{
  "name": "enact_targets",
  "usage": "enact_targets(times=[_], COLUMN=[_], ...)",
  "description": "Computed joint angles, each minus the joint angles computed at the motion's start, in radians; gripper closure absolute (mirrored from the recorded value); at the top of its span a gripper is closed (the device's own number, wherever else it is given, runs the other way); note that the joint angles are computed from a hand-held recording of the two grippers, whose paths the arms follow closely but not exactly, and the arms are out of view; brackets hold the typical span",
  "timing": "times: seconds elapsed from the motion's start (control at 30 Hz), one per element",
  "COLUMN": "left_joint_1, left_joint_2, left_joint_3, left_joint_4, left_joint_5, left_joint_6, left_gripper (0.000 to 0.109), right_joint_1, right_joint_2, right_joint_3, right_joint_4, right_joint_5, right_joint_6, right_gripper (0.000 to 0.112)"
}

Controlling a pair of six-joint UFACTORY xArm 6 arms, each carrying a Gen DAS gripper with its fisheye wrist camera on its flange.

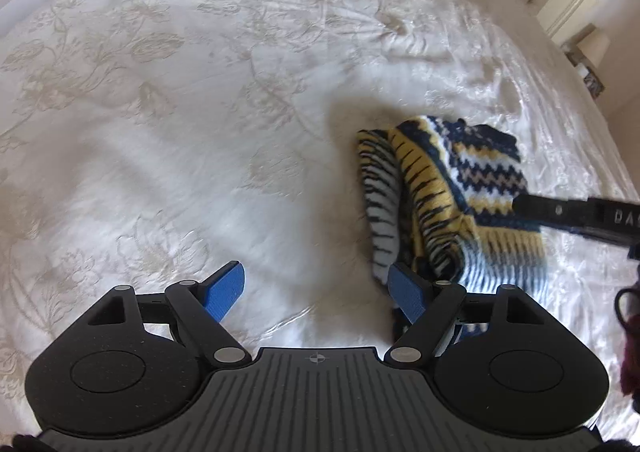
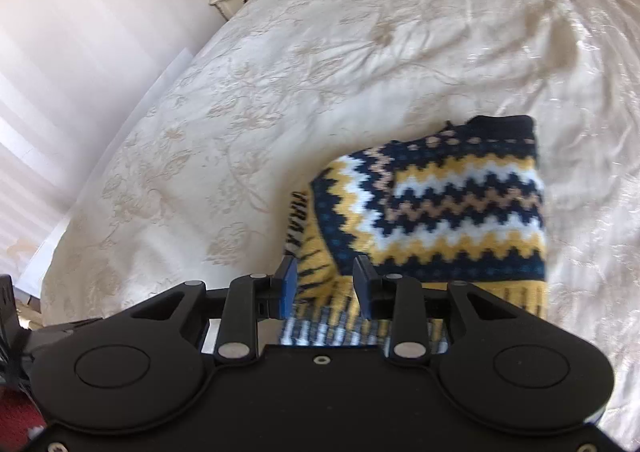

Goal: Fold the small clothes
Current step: 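Grasp the folded sweater edge with the right gripper and lift it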

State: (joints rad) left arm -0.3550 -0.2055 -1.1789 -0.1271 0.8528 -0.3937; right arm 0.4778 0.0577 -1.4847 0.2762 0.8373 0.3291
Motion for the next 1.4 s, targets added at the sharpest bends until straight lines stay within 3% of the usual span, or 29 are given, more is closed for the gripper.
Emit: enact_targets(times=[0.13,0.17,0.3,0.67,0.87,0.93,0.97,1.03,1.1,1.2,1.37,1.4], left_joint_1=[-0.018,-0.022,-0.035,-0.012,-0.01,-0.014,-0.017,-0.022,-0.03,-0.031,-0.009,-0.006], left_joint_2=[0.079,0.102,0.215,0.508,0.554,0.543,0.528,0.5,0.453,0.392,0.433,0.441], left_joint_3=[-0.077,-0.096,-0.199,-0.526,-0.569,-0.542,-0.517,-0.485,-0.439,-0.386,-0.393,-0.389], left_joint_4=[-0.115,-0.152,-0.273,-0.342,-0.335,-0.338,-0.332,-0.314,-0.292,-0.273,-0.206,-0.212], left_joint_5=[-0.031,-0.038,-0.049,0.115,0.154,0.126,0.097,0.055,-0.005,-0.064,0.012,0.016], left_joint_6=[0.048,0.06,0.097,0.164,0.183,0.192,0.19,0.177,0.198,0.218,0.126,0.118], left_gripper=[0.03,0.03,0.03,0.033,0.05,0.079,0.088,0.094,0.095,0.096,0.095,0.089], right_joint_1=[-0.03,-0.035,-0.011,0.183,0.238,0.245,0.246,0.236,0.217,0.198,0.193,0.192], right_joint_2=[-0.075,-0.093,-0.149,-0.174,-0.146,-0.138,-0.138,-0.134,-0.149,-0.19,-0.121,-0.103], right_joint_3=[0.085,0.107,0.17,0.269,0.28,0.282,0.284,0.28,0.281,0.295,0.237,0.225], right_joint_4=[-0.072,-0.077,-0.107,-0.246,-0.387,-0.416,-0.427,-0.413,-0.362,-0.287,-0.159,-0.148], right_joint_5=[0.023,0.03,0.035,-0.054,-0.067,-0.069,-0.071,-0.076,-0.096,-0.142,-0.06,-0.039], right_joint_6=[0.029,0.018,-0.079,-0.381,-0.374,-0.381,-0.38,-0.372,-0.35,-0.352,-0.469,-0.477], right_gripper=[0.063,0.057,0.057,0.049,0.047,0.05,0.061,0.084,0.089,0.089,0.082,0.075])
